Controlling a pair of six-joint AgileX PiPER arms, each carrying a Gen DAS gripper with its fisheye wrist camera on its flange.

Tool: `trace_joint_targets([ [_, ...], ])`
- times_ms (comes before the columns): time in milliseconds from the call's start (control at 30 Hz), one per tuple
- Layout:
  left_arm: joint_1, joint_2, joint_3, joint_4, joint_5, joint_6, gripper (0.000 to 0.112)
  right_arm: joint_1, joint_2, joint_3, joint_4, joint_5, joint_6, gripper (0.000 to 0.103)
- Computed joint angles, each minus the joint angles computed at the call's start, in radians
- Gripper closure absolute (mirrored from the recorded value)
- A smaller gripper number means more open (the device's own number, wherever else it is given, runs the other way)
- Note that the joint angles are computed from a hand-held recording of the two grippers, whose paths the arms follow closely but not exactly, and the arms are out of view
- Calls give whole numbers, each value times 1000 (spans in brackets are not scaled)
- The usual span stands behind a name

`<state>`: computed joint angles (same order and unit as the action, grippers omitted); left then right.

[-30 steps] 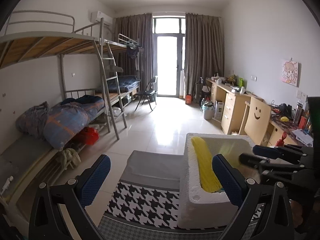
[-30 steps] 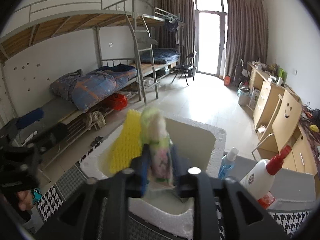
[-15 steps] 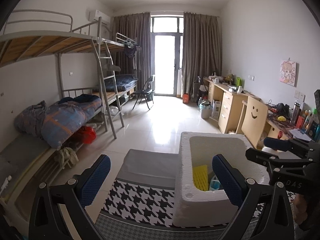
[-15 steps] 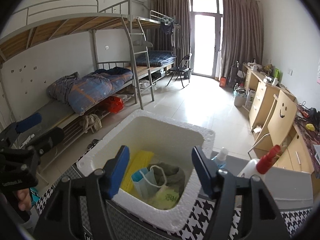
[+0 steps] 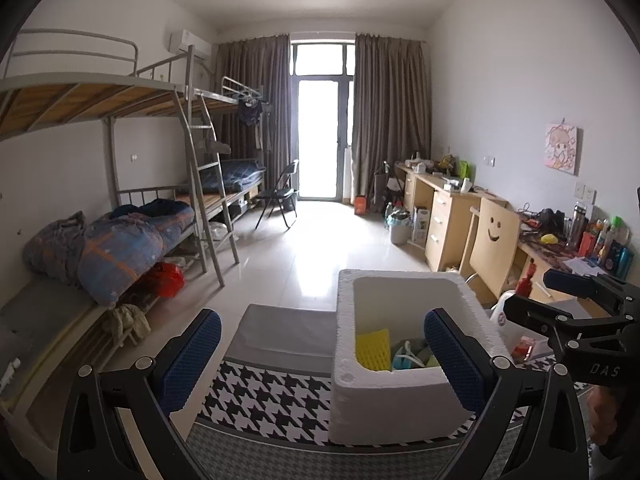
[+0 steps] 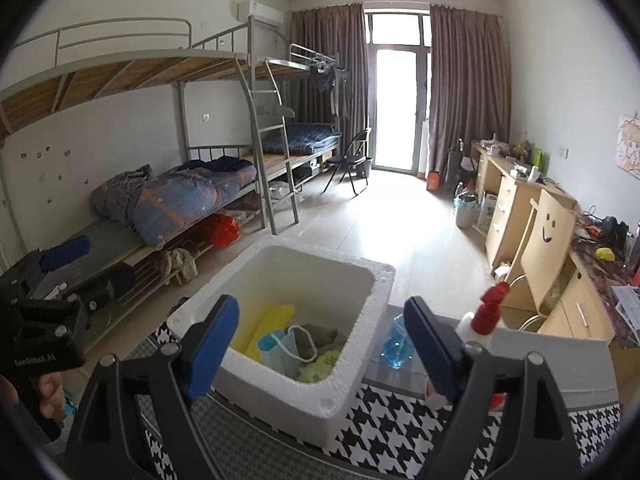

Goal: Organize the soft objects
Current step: 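Carry both open tools back to the table toward the white tissue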

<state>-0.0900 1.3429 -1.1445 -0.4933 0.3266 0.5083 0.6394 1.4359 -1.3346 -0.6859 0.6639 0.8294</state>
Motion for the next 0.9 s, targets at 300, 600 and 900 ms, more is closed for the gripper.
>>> trace_joint_targets([
  [300,-41,-69,42,55,3,-44,10,59,-87,62,-105,59,115,15],
  [600,-74,-139,85,77,11,-63,10,141,-183,146,-213,123,229,15],
  [900,-105,-234,137,25,32,-15,10,246,-291,230,-320,226,350,15],
])
